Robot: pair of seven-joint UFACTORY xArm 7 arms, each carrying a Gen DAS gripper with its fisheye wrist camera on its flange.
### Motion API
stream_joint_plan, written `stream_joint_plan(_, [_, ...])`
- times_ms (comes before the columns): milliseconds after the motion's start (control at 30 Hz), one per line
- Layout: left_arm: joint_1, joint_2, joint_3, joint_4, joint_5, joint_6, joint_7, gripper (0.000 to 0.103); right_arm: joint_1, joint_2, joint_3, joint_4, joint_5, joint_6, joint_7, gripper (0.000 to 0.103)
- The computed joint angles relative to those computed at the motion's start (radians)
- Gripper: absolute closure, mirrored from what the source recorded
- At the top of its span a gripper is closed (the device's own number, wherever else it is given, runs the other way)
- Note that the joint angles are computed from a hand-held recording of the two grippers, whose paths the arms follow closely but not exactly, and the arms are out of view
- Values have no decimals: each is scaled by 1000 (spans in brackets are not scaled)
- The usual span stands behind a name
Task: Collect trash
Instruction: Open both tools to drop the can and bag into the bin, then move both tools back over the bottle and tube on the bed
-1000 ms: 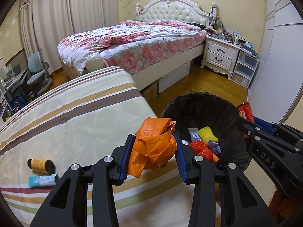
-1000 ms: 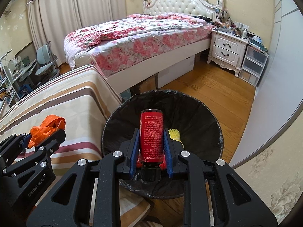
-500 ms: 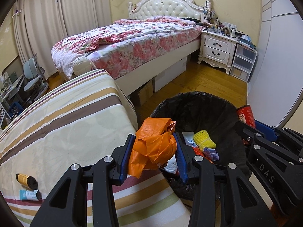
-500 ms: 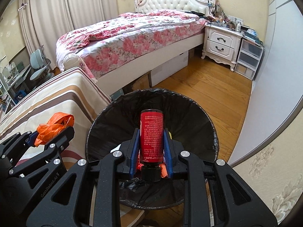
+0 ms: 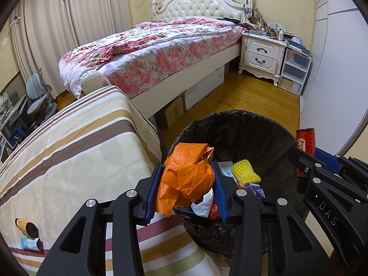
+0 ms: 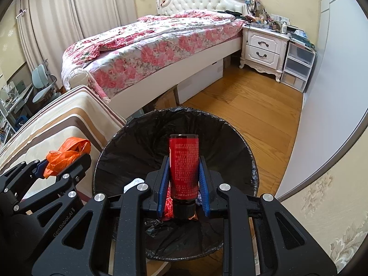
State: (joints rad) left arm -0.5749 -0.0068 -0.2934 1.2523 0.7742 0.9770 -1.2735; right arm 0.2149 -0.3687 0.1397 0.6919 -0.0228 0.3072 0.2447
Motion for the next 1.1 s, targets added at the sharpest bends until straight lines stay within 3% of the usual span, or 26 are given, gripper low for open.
stream_joint_plan(67, [2,2,3,1,-7,-6,11,59,5,3,-6,3,6,4,-7,79])
stream_joint_plan(200, [3,-4,3,-3,1,-4,1,41,-9,8,0,5,-1,-1,9,70])
stream_joint_plan(400, [8,-24,-2,-22,3,-2,-18,32,-31,-6,13,-3,-28,-7,43,59])
stream_joint_plan(700, [25,-79,-27,-68,-2,6,-35,30,-38,-36,32,-24,-57,-10,81,43])
stream_joint_plan(767, [30,-92,-34,-78,-4,10,-37,30,-41,-40,40,-25,-66,-9,95,35])
stream_joint_plan(1100, [65,-230,-85,-177,-44,55,-51,30,23,-93,32,-47,-28,16,91,34])
